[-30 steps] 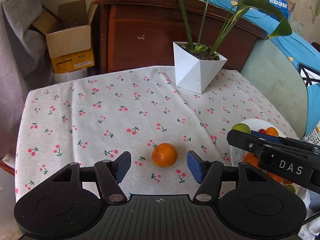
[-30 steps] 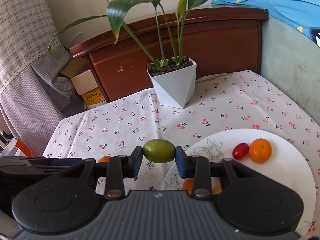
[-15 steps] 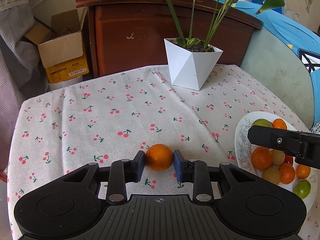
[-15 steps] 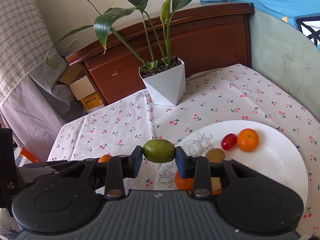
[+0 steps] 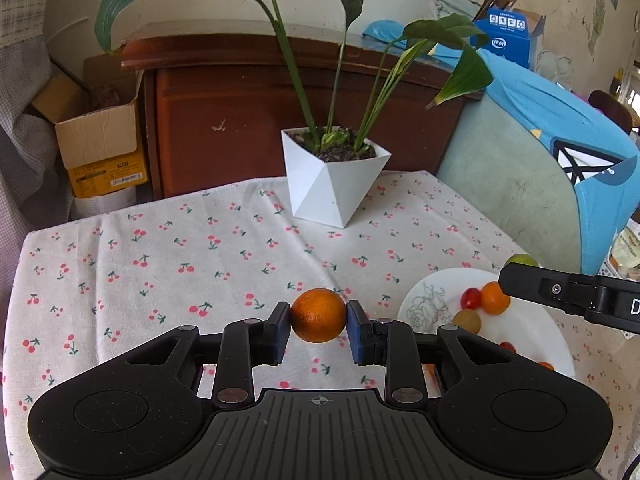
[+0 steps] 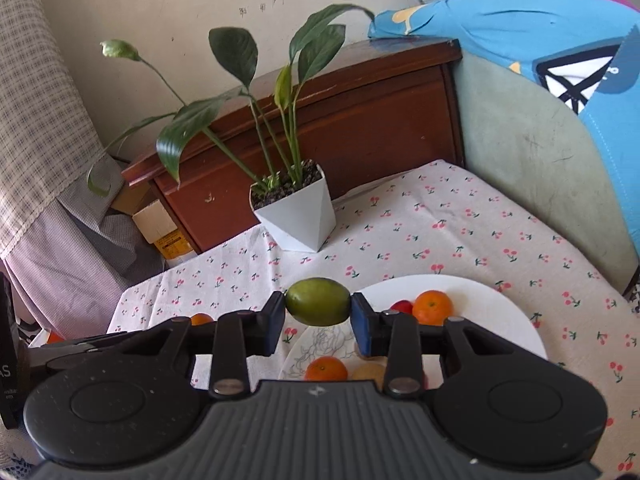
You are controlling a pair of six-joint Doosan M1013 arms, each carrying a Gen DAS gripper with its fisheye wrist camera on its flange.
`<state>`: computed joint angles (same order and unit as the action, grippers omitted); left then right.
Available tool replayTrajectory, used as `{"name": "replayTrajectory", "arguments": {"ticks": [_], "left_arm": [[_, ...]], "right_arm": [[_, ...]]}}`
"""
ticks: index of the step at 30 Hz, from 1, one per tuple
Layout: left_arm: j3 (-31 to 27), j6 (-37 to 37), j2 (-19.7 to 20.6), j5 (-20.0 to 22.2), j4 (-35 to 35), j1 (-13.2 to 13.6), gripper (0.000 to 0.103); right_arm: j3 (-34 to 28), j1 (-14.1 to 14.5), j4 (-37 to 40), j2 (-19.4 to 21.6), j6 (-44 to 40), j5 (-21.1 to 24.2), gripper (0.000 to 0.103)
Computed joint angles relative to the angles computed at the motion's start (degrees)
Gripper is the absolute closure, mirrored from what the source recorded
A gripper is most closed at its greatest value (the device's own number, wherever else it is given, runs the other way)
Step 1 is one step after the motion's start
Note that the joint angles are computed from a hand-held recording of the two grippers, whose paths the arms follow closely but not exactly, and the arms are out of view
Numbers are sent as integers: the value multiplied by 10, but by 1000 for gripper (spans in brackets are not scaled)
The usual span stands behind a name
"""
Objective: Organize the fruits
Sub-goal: 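Grasp the orange with the left tool, carry both fruits onto the plate, open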
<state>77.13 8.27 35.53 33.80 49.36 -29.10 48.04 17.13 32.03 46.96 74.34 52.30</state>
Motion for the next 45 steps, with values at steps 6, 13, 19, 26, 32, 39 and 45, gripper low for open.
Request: {"name": "replayTrajectory", "arguments": {"ticks": [6, 13, 19, 26, 32, 39, 45], "left_arm": [[-6, -3, -2, -37, 19, -7, 76], [-19, 95, 3, -79, -51, -17, 76], [-24, 227, 8, -91, -165, -25, 76], [-31, 313, 18, -79, -243, -31, 76], [-39, 317, 25, -61, -249, -32, 76], [-47, 316, 31, -45, -247, -32, 75], [-58, 302, 34, -22, -229, -35, 70]], "right_arm": [[10, -14, -9, -11, 15, -24, 67], [10, -20, -40, -10, 51, 0, 67], [8, -23, -57, -3, 92, 37, 67], [5, -21, -75, 3, 112, 50, 67], [1, -18, -92, 8, 132, 56, 67], [-1, -16, -109, 10, 157, 55, 64], [-3, -17, -111, 10, 170, 55, 63]]}}
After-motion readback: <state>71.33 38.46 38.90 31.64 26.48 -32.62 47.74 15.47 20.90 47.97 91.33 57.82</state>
